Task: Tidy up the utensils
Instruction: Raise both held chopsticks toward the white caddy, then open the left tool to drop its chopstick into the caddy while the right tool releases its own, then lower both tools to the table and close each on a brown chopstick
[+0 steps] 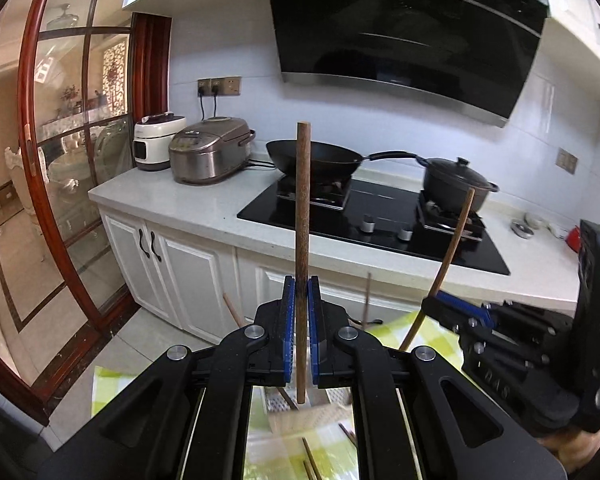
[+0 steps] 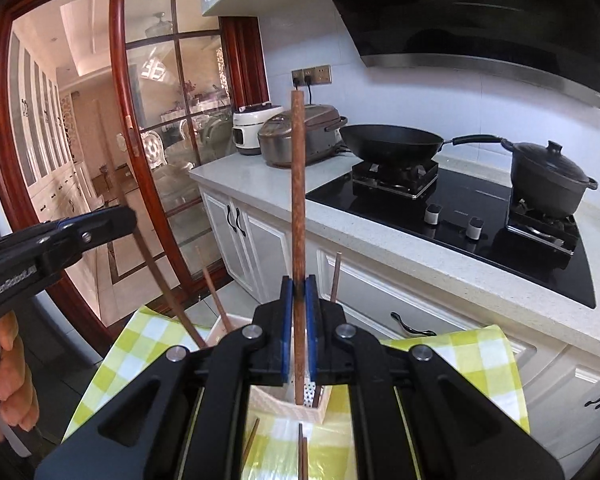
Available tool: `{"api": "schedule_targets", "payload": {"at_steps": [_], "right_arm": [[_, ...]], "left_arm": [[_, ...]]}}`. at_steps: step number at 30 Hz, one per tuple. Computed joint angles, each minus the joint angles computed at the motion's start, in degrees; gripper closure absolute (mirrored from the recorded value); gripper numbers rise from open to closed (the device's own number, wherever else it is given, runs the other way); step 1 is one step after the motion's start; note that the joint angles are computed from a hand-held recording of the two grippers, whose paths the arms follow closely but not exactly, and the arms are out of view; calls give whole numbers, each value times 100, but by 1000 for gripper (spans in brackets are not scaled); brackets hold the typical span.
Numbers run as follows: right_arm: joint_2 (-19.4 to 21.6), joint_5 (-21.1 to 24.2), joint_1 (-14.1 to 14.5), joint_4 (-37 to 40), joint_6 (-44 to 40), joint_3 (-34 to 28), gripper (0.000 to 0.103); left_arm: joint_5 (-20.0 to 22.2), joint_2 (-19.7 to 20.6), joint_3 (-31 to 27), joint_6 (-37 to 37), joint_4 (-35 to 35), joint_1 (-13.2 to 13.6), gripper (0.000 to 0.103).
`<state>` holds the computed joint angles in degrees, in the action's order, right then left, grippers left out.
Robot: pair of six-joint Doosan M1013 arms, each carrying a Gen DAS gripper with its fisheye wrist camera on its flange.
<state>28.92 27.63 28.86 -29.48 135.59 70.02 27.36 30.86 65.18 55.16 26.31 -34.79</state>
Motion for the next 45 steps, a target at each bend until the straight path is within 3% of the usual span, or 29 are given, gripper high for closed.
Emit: {"api": "schedule_targets", "payload": {"at_steps": [7, 18, 26, 30, 34, 38, 40, 45], "right_arm": [[354, 186, -32, 363, -282, -304, 97], [652, 586, -20, 954, -890, -499, 97], [797, 913, -42, 1348, -1242, -658, 97], [781, 841, -57, 1554, -1464, -637, 95], [635, 630, -52, 1275, -1247, -472, 79], [425, 413, -70, 1003, -936, -201, 78], [258, 253, -56, 722, -636, 66, 77], [-129, -135, 8, 468, -304, 875, 62]], "left_arm": [[159, 349, -275, 119, -172, 23, 98], [367, 680, -371, 544, -1200, 146, 98], [985, 893, -638, 917, -1673, 179, 98], [1229, 976, -775, 1070, -1875, 206, 97], [960, 832, -602, 1106, -1928, 222, 91], [717, 669, -422, 1012, -1782, 212, 81], [496, 508, -199, 876, -1602, 189, 81], [-277, -20, 731, 364, -1205, 109, 80]]}}
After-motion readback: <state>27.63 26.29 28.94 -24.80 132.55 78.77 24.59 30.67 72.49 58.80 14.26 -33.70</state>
